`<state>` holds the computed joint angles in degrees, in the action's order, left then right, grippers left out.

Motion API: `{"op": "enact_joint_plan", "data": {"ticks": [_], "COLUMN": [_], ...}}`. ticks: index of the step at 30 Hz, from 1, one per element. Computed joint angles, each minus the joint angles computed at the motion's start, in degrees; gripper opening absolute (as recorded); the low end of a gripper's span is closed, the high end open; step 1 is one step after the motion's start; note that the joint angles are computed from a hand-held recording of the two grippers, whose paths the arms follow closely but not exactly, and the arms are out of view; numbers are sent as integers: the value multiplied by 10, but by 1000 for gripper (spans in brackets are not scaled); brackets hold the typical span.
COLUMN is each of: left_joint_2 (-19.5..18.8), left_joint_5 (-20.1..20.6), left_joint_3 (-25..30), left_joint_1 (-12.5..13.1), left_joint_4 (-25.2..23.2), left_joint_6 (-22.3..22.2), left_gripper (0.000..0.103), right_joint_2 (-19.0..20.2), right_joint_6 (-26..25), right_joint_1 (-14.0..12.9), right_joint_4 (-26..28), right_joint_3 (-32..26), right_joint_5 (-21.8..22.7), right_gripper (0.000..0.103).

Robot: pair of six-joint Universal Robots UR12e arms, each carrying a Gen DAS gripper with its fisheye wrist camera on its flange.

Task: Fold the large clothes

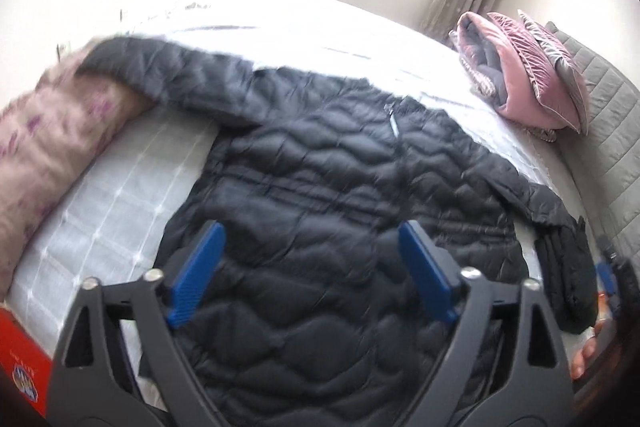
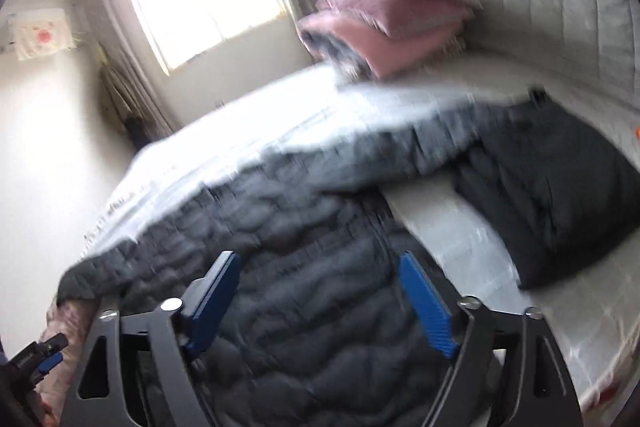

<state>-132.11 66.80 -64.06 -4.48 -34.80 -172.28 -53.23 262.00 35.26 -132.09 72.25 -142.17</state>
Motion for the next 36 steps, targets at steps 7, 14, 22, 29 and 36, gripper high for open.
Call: {"op": "enact_joint_plan", "data": {"ticks": [7,14,22,29,36], "left_joint_2": [-41,-98,-116,-132,-134], "left_joint_5": [16,-118,64,51,58], "left_joint_3": [71,143,127,158,156], "left_joint_1": [-28,-26,-40,-36,-35], "left_joint_4": [-32,-160,-38,-98,-102], "left_joint_6": [7,39,0,18,43], "left_gripper": [95,95,95,95,95], "right_joint_2": [11,14,-30,-55,-51], "right_joint_6": [-69,-164,60,148,179], "right_joint_1": [-14,-49,-107,-125,-144], "right_joint_4": [-47,-184,-174,-196,-240], "right_joint_3": [-15,25,135,193,219], "right_joint_5": [-47,1,139,126,147], "right_gripper": [103,103,103,103,102]}}
